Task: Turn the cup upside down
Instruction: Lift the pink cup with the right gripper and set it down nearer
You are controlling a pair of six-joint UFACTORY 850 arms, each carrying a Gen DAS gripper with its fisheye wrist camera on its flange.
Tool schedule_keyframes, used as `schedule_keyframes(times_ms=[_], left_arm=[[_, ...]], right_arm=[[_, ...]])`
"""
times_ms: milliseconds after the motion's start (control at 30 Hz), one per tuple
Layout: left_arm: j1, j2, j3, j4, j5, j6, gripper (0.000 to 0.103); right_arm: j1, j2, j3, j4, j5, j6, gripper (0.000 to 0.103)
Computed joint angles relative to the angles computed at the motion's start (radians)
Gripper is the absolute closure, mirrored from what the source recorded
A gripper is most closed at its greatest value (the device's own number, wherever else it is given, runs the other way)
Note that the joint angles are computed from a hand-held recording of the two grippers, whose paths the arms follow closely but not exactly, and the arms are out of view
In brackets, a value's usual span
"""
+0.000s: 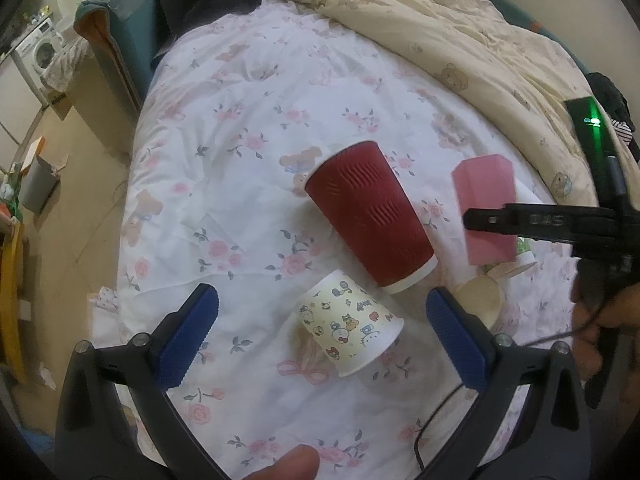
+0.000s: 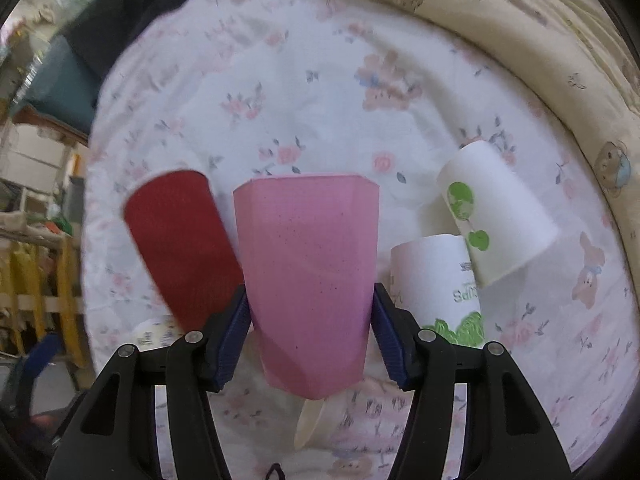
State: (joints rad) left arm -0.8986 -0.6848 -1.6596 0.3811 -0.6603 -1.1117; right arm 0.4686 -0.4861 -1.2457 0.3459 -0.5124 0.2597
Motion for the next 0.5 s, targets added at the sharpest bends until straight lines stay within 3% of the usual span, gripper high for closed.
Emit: schedule_keyframes(times_ms=[500], left_arm=[[-0.067,0.145,0.193,0.149,0.020,-0.202,0.000]], right_arm=[[0.062,0.256,0.202,0.221,0.122,-0.120,0.042]])
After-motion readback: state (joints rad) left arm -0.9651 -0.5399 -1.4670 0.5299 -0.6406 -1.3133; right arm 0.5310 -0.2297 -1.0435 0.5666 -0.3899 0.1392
